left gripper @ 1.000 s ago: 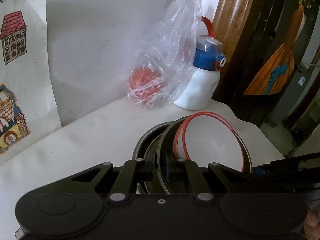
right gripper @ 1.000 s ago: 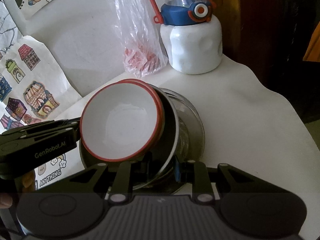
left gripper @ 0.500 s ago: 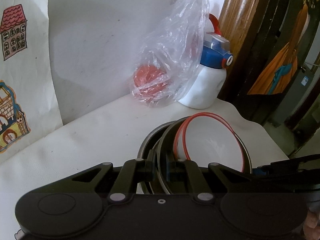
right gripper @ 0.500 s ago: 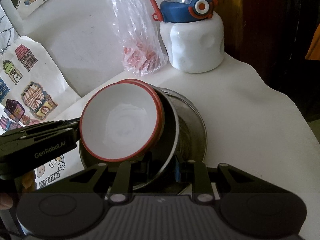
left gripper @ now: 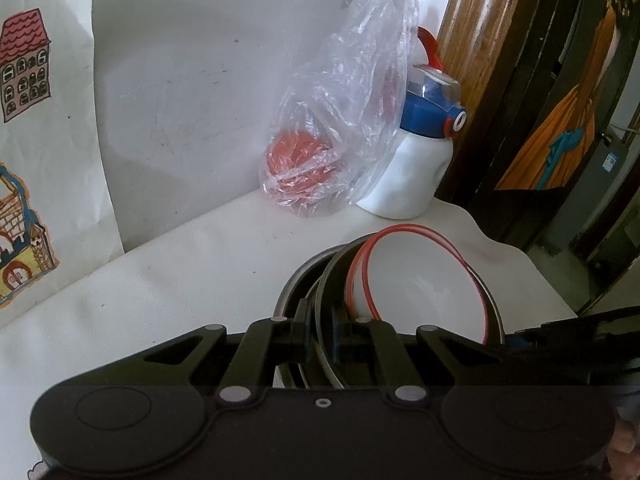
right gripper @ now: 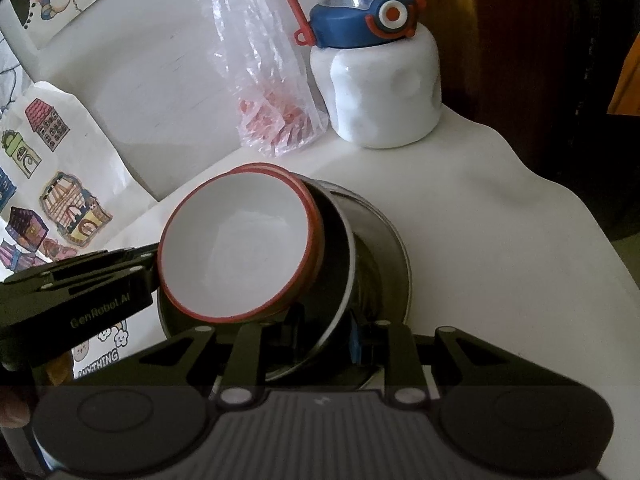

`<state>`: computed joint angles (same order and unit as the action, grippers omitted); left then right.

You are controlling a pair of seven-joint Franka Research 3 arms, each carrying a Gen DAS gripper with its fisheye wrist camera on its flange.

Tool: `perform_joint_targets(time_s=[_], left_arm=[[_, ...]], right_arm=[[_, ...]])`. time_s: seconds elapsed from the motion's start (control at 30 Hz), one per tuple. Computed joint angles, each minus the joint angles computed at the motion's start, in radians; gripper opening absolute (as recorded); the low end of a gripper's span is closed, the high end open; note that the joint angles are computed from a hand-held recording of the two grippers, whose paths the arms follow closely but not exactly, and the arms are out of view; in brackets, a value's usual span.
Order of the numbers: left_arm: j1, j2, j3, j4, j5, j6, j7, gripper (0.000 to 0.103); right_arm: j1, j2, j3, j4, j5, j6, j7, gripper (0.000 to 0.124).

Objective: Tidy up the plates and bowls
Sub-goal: 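Lower the bowl stack onto the flat steel plate with both grippers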

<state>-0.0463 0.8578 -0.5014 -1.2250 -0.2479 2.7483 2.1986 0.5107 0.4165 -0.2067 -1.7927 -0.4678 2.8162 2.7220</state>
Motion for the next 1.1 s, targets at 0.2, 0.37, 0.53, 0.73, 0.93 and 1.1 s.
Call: perform_joint_targets(time_s=[0.2, 0.37, 0.53, 0.73, 0.93, 1.1], left_arm=[[0.001, 0.001, -0.002, -0.004, -0.001, 0.002, -0.003, 0.008], [0.001, 0.004, -0.003, 0.003, -0.002, -0.005, -0.006, 0.007], [0.002, 0.006, -0.004, 0.004, -0.005, -0.006, -0.005, 0.007], [0.001, 0.006, -0.002, 0.004, -0.005, -0.005, -0.007, 0.007], [0.000, 0.007, -0.002, 0.005, -0.004, -0.001, -0.009, 0.007], [0.001, 0.006, -0.003, 0.004, -0.004, -0.003, -0.011, 0.007]], right_arm=[[0.007, -0.002, -0.010, -0.007, -0.010, 0.010, 0.014, 0.026], [0.011, -0.003, -0.016, -0.009, -0.020, 0.014, 0.026, 0.026], [0.018, -0.002, -0.019, -0.002, -0.042, -0.002, 0.039, 0.026], [0.015, 0.000, -0.016, 0.002, -0.055, -0.002, 0.055, 0.026], [0.015, -0.002, -0.020, -0.004, -0.066, 0.009, 0.067, 0.026], [0.025, -0.004, -0.032, -0.008, -0.092, 0.012, 0.092, 0.026]])
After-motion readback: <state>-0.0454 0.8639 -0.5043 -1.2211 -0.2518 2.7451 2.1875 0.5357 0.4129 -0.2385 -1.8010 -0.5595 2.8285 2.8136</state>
